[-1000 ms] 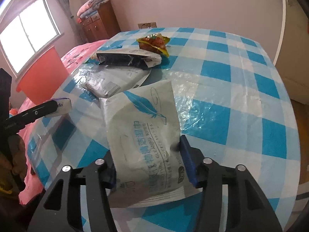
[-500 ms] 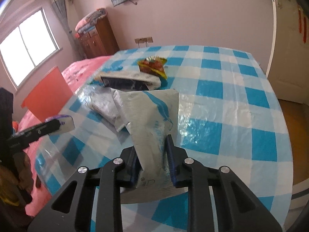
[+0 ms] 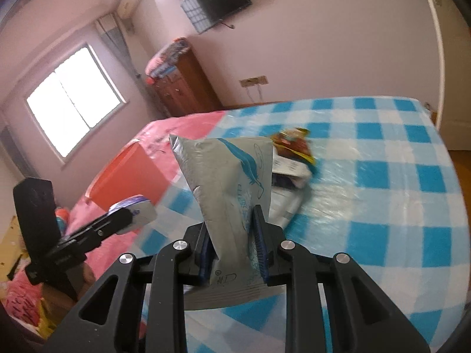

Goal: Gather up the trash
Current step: 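Carry the milk box and white packet over the orange bucket and open both grippers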

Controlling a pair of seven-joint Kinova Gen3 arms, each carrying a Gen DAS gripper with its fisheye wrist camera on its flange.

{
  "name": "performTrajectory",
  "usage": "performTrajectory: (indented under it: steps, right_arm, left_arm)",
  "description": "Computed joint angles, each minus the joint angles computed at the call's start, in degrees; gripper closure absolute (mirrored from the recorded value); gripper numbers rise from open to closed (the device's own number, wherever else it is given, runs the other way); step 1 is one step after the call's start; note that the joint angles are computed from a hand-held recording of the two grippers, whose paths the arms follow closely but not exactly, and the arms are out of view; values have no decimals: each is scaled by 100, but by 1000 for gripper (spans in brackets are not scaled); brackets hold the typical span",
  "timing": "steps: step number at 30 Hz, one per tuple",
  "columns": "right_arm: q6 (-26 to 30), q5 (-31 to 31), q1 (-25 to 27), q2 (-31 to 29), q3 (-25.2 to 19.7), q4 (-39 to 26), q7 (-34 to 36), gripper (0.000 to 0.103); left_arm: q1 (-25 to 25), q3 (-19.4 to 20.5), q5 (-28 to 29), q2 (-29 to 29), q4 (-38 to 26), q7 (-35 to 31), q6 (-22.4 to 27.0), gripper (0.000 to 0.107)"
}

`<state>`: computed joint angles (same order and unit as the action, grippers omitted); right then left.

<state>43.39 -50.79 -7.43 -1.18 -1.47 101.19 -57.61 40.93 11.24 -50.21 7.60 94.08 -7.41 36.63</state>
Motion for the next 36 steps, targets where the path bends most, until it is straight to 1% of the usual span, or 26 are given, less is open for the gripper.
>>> performTrajectory:
  steps: [3,6,8,11,13,14,18,22,25,27,28,29,30,31,32,33,34,36]
  right_arm:
    - [269,-366,-35,158,-34,-300,162,77]
    - [492,-566,-81,375,-177,-709,217,77]
    - [591,-607,-95,514,-338,-996,191,77]
    - [665,-608,-253,766,-533,-1519,129,77]
    - [699,-585,-377,1006,-709,-1968,49,77]
    - [722,-579,-433,1145,-801,-2203,12,77]
    - [674,-231,-734,1608,-1118,-3042,-279,77]
    - [714,251,-1097,2193,-1375,-3979,-667,77]
    - [804,538,-1298,2564,-1536,-4500,-969,76]
    - [845,813,-1514,2846,-1574,-4903,-1165,76]
    - [841,903,-1546,2916,-1611,-4987,-1203,75]
    - [839,1068,-1684,3051,-1575,-5169,-1333,74]
    - [865,1254,-1791,3129,-1531,-5305,-1511,74]
    - [862,1415,-1901,3209,-1471,-5404,-1697,60]
    - [800,1485,-1935,3246,-1453,-5396,-1812,49]
    - [705,1531,-1883,3213,-1538,-5282,-1841,31]
    - [517,1487,-1804,3137,-1608,-5061,-1778,21]
    - [195,1579,-1754,2923,-1607,-4650,-1779,14]
  left_arm:
    - [36,-17,-342,-175,38,245,150,35]
    - [-39,95,-681,-371,89,492,437,35]
    - [-143,202,-881,-501,135,641,637,35]
    - [-340,369,-1183,-696,188,832,1033,35]
    - [-513,462,-1351,-829,240,971,1298,35]
    - [-605,506,-1375,-863,254,988,1342,35]
    - [-1006,579,-1385,-1032,339,1052,1645,35]
    - [-1390,568,-1210,-1110,427,1028,1726,35]
    - [-1649,524,-1035,-1194,541,985,1653,35]
    - [-1794,520,-944,-1213,602,951,1598,35]
    - [-1863,505,-880,-1200,615,897,1556,35]
    - [-1858,454,-837,-1162,597,853,1566,35]
    - [-1956,498,-740,-1085,534,757,1669,34]
    - [-1950,513,-720,-1040,503,751,1773,31]
    - [-1948,500,-689,-998,476,723,1867,27]
    - [-1929,501,-732,-978,484,788,1972,22]
    - [-1890,517,-806,-958,495,888,2057,21]
    - [-1835,498,-887,-951,540,985,2175,18]
